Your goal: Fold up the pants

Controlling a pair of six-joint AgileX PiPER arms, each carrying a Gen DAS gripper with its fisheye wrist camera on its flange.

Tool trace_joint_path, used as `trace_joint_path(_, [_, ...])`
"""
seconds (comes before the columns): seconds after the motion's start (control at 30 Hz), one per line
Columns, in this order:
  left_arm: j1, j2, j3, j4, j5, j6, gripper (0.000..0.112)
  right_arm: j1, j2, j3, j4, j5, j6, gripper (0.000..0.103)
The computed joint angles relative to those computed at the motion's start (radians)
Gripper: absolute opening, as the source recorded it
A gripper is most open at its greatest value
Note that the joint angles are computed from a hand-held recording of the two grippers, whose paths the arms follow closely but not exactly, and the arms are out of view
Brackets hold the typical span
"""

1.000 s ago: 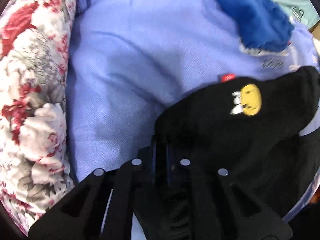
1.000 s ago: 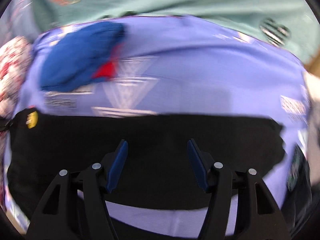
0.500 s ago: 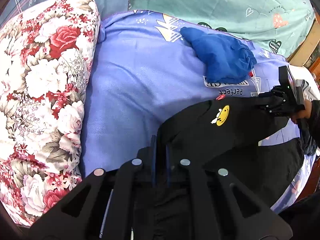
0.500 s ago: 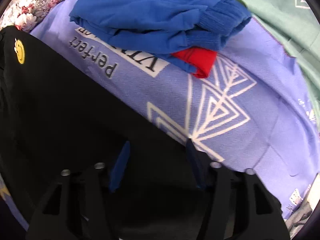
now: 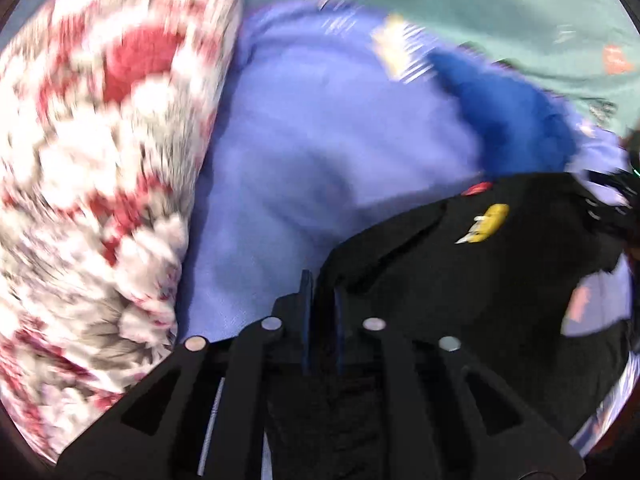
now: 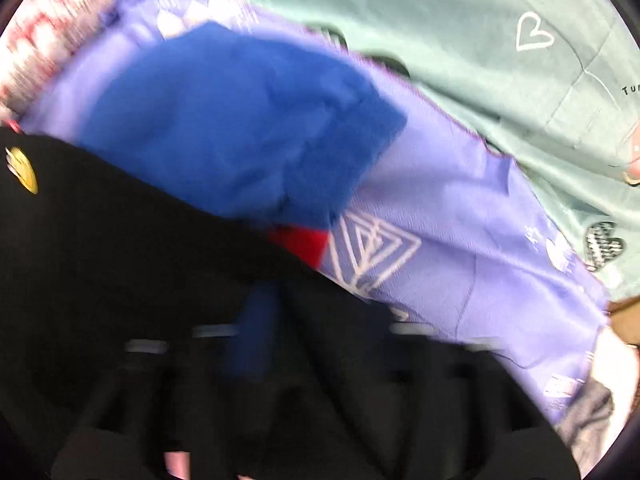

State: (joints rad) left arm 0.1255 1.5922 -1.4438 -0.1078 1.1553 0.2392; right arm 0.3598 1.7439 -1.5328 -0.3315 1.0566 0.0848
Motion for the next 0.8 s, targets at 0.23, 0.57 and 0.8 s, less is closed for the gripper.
trace_joint_path(0.23, [0.031,-0.104,0.104,0.109,-0.093,-0.151,0.071,-0.268,-0.25,0.176,0.195,-0.088,-0.013,0.076])
trace_joint_path(0.57, [-0.011,-0.302,0.283,-0.079,0.045,-0.137,0.089,-0.727,-0.228,0.277,0.075,-0.09,-0.183,0.076])
trace_joint_path(0.8, [-0.184,-0.349,0.483,-0.061,-0.029,-0.356,0.089,-0.888,-0.192,0.284,0.245,-0.088,-0.212,0.076])
